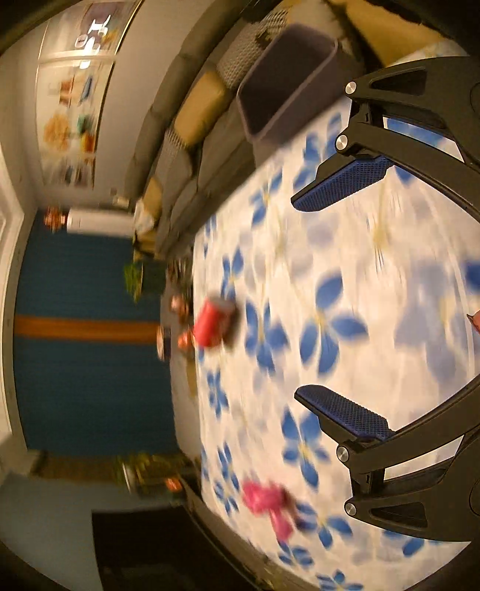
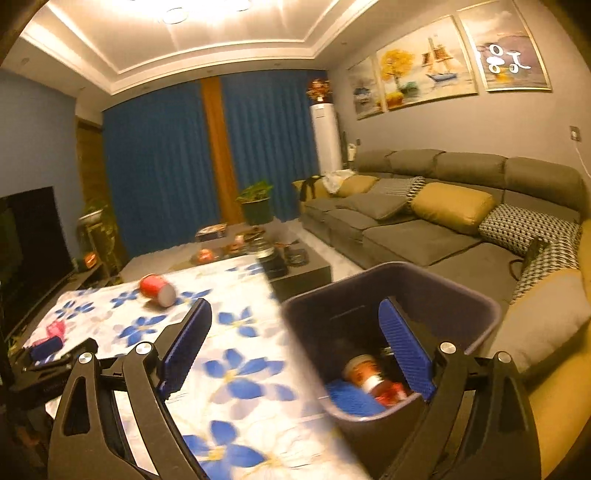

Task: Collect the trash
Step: 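Move both tools back over the table toward the pink bag and red cup, then grasp the pink plastic bag with the left gripper while the right gripper grasps the red paper cup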

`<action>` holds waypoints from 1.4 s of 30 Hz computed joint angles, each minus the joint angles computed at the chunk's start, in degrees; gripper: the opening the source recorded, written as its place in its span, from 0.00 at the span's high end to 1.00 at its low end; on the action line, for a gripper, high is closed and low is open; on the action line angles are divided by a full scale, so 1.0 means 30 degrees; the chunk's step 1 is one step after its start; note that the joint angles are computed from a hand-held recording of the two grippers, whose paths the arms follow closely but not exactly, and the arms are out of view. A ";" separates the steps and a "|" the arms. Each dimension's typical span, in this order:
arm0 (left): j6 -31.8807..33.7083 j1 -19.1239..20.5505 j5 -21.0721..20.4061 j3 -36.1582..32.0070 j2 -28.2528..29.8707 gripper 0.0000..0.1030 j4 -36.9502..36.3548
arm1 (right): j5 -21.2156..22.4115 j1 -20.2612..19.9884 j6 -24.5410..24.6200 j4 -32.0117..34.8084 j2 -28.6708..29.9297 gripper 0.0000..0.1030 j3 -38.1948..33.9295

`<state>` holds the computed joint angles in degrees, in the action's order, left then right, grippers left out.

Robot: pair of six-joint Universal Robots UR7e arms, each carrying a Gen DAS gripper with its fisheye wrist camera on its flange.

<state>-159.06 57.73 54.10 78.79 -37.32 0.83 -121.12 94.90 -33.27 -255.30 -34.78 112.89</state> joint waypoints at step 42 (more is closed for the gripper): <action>0.1680 0.5796 -0.2064 -1.8505 0.6497 0.27 1.0138 | 0.0093 0.1941 -0.0336 1.0273 0.6285 0.14 -1.1613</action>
